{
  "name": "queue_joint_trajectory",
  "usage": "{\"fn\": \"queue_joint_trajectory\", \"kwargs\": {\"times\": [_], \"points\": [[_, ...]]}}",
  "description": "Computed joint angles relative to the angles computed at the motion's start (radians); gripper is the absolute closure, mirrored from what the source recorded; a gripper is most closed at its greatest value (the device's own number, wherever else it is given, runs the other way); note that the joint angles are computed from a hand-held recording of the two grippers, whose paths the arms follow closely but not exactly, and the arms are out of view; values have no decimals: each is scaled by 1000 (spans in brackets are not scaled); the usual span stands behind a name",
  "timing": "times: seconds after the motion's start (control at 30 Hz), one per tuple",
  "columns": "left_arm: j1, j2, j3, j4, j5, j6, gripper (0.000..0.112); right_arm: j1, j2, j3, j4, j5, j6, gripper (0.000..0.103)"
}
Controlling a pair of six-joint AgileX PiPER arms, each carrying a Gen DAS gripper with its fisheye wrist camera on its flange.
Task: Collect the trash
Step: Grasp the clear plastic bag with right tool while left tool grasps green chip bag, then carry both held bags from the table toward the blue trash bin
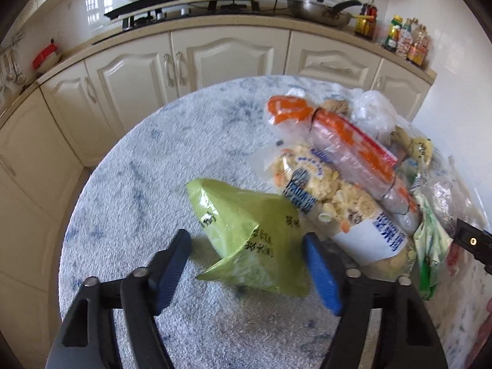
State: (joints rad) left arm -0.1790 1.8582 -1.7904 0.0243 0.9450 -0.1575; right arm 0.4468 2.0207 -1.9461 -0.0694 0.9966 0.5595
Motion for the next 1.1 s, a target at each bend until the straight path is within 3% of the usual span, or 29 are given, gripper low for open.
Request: {"fn": "queue_joint_trajectory", "kwargs": {"times": [0.07, 0.17, 0.5, 0.6, 0.8, 0.93, 1.0, 1.03, 1.07, 1.1], "points": [[16, 2, 8, -42, -18, 41, 67, -11, -24, 41, 20, -34, -23, 55], [53, 5, 25, -146, -33, 117, 89, -20, -63, 101, 49, -69, -49, 61], [99, -133, 187, -210, -67, 200, 90, -51, -247, 359, 86, -183, -66, 64], [64, -230, 251, -184, -67, 169, 90, -63, -287, 406, 98, -206, -76, 65], [-37, -276, 225, -130, -29, 108, 90, -84, -321, 459, 135, -227, -110, 66], [-88, -285, 226, -97, -10, 68, 90, -63, -265, 401, 60, -180, -46, 35], [-99, -291, 232, -92, -3, 56, 90, -50, -241, 382, 13, -179, -28, 35], [-100, -284, 221, -90, 6, 54, 90, -42, -225, 366, -15, -170, -17, 39], [-105, -289, 224, -86, 10, 50, 90, -36, -211, 354, -32, -162, -20, 50], [-105, -280, 209, -85, 19, 52, 90, -35, -209, 358, -42, -166, -27, 52]]}}
